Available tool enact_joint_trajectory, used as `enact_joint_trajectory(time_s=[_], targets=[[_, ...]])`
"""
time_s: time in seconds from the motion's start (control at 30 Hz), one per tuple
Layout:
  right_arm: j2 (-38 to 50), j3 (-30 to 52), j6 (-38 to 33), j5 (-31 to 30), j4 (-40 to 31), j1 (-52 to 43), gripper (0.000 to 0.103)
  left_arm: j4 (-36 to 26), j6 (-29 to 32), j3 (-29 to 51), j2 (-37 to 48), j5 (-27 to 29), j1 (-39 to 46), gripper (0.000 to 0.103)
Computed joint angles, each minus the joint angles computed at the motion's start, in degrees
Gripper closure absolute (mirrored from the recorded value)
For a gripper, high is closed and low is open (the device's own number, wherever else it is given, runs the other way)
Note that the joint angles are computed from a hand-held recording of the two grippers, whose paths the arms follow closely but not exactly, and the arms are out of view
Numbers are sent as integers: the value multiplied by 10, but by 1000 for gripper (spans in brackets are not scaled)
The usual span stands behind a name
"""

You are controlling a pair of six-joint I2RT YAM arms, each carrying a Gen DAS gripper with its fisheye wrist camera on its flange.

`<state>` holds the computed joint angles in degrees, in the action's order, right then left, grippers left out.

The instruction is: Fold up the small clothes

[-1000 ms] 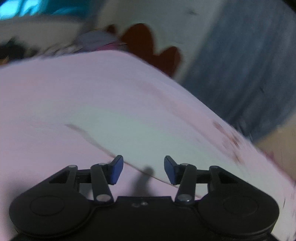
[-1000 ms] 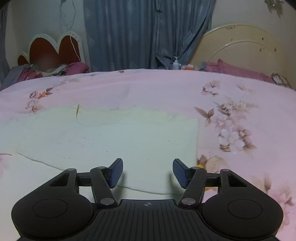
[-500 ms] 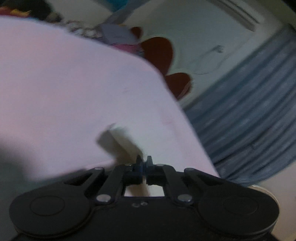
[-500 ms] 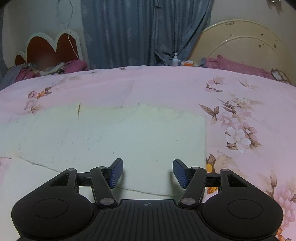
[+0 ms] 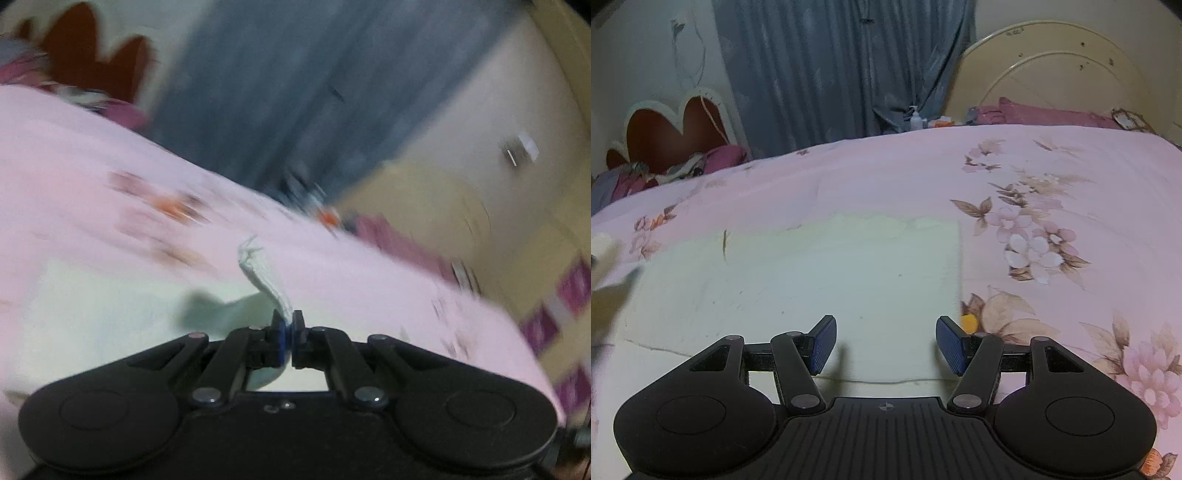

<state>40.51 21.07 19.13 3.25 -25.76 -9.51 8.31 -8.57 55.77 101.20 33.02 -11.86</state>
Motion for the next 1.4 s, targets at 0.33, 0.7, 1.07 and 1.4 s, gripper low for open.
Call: enact_joint_trajectory(time_s=[0.33,0.7,1.07,1.4], targets=[[-94,-3,-63,-156,-82,-191,43,-11,50,-29,26,-99,-198,97],[-45,-5,49,-213,-3,-111,43,-15,106,-159,-147,-132,-125,53],[184,7,156,-122,192,69,60,-55,133,-170,-112,-108,87,55],[263,38,131,-102,220,100,90,-40,106,-141,-70,-106,50,56]])
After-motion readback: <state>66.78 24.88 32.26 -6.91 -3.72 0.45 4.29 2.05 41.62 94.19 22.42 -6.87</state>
